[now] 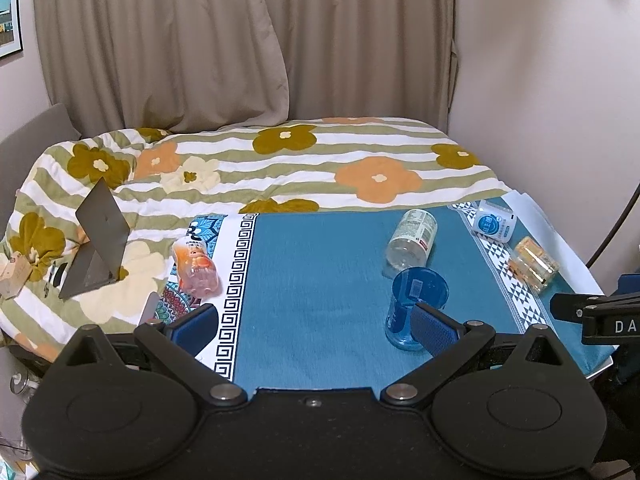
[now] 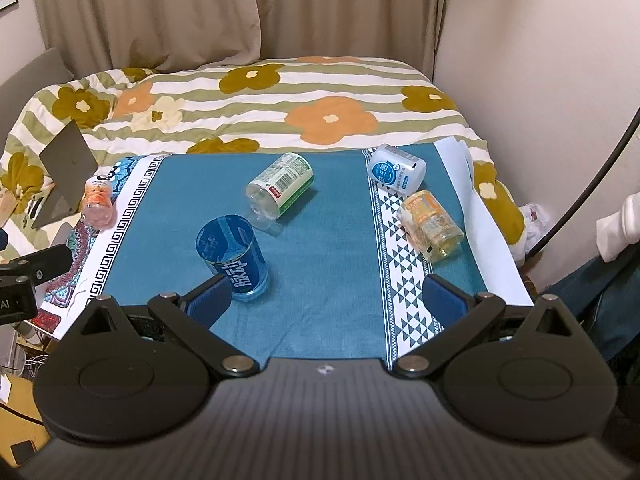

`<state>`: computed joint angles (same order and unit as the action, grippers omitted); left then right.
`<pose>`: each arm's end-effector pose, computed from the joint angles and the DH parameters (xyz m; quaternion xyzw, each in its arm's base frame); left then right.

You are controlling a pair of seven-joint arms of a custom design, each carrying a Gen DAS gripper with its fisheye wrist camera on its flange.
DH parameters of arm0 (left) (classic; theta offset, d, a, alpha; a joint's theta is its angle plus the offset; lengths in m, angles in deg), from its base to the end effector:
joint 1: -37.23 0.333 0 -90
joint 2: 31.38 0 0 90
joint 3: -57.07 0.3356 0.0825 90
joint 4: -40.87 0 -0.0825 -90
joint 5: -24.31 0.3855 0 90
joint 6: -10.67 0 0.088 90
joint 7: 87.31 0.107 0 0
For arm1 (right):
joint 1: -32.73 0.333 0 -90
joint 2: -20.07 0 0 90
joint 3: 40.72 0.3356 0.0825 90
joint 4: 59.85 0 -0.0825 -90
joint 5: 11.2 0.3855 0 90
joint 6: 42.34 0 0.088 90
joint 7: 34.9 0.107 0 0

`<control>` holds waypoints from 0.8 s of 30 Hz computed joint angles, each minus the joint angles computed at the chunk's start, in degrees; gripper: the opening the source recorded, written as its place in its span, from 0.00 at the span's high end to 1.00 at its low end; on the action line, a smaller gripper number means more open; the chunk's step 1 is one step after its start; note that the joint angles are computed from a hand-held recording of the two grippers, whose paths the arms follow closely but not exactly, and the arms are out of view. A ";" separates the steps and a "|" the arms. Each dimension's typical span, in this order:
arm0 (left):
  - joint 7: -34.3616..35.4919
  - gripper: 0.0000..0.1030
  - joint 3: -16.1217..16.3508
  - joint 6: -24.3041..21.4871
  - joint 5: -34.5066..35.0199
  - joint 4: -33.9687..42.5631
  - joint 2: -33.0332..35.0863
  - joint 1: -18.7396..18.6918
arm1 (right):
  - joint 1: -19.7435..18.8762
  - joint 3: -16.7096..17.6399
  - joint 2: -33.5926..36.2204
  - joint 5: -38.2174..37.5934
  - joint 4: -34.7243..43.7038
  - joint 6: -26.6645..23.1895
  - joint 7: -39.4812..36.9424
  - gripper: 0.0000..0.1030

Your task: Flip cup upright

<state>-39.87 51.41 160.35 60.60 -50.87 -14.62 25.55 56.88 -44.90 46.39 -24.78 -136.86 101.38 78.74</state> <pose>0.6696 -0.2128 0.5611 -0.6526 0.6385 -0.2658 0.3095 0.7025 0.2712 0.5646 -0.6902 0.6273 -0.2382 0.2707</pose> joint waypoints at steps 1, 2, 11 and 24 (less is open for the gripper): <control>0.06 0.00 -0.01 -0.01 -0.03 0.00 -0.01 0.01 | -0.02 -0.01 0.07 0.04 0.08 -0.08 -0.01 0.00; 0.16 0.00 -0.03 -0.11 -0.09 0.13 0.08 0.02 | -0.07 -0.01 0.18 0.09 0.21 -0.13 -0.06 0.00; 0.83 0.00 -0.06 0.01 -0.87 0.18 0.32 0.23 | -0.21 -0.09 0.35 0.40 0.20 0.07 -0.38 0.00; -0.35 0.00 0.42 0.34 0.69 -0.18 0.22 -0.60 | -0.20 0.08 0.11 0.95 -0.46 0.29 -0.16 0.00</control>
<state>-40.22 51.84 160.70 61.29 -51.05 -14.40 24.95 56.68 -44.81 46.51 -23.83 -137.32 101.66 78.58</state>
